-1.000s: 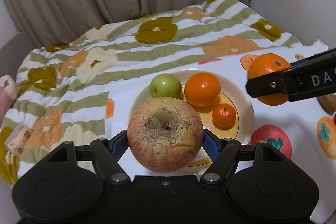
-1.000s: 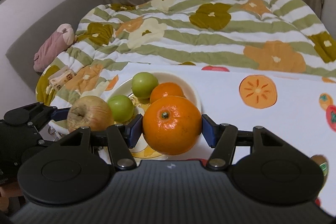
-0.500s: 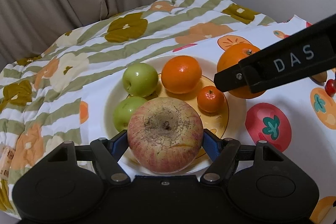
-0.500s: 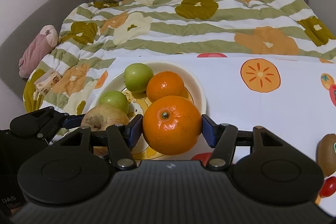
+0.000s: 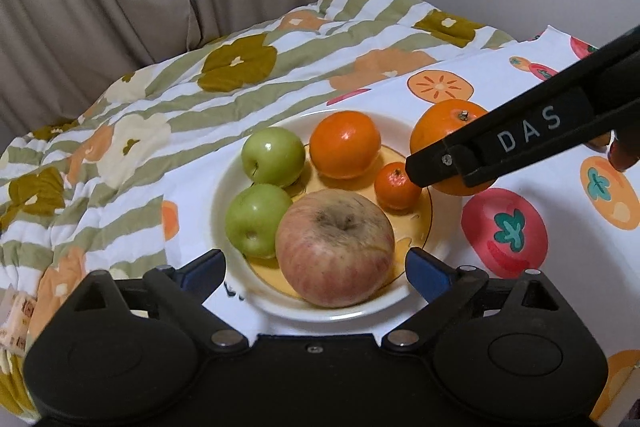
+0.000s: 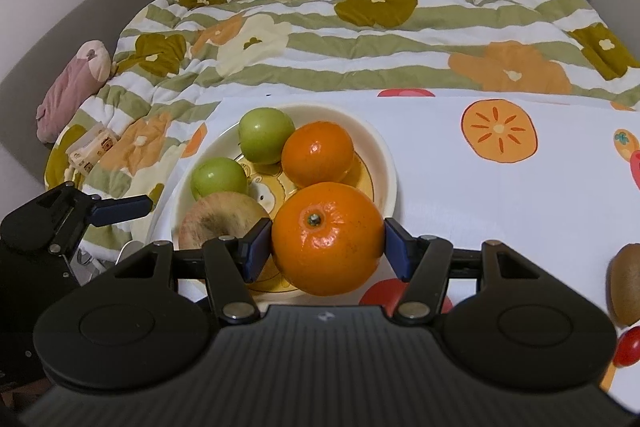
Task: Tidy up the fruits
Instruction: 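Release the red apple and orange into the bowl from both grippers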
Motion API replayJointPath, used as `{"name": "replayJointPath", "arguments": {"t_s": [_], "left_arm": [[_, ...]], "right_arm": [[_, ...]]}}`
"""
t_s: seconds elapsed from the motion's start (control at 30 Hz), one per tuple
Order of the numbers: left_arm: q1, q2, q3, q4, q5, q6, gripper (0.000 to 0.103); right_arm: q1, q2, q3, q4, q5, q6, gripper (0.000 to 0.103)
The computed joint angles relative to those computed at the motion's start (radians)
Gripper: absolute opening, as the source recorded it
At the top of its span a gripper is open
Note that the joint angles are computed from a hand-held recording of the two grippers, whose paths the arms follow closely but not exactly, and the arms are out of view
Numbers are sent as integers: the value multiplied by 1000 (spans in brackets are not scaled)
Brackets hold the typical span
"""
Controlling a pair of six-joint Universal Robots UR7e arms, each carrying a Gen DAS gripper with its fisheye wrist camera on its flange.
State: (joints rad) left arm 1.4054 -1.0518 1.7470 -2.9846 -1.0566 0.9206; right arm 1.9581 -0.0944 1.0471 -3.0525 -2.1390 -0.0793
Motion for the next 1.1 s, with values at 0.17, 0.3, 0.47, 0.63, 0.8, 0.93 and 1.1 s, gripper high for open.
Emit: {"name": "replayJointPath", "arguments": {"t_s": [0.17, 0.3, 0.47, 0.63, 0.8, 0.93, 1.1], "left_arm": [[0, -9, 6, -1, 7, -36, 99], [1, -8, 1, -3, 10, -43, 99], [7, -9, -7, -2, 4, -48, 99], [14, -7, -16, 0, 4, -39, 99], [19, -9, -24, 17, 1, -41, 99], [19, -16, -15, 23, 0, -48, 99], [11, -24, -8, 24, 6, -69, 99]], "right_arm": [[1, 37, -79, 38, 19, -36, 74], [3, 85, -171, 69, 42, -61, 74], [6, 153, -298, 122, 63, -89, 74], [14, 232, -437, 164, 46, -115, 75], [20, 247, -443, 92, 47, -175, 103], [15, 210, -367, 45, 55, -172, 103], [11, 156, -267, 1, 45, -154, 103]]}}
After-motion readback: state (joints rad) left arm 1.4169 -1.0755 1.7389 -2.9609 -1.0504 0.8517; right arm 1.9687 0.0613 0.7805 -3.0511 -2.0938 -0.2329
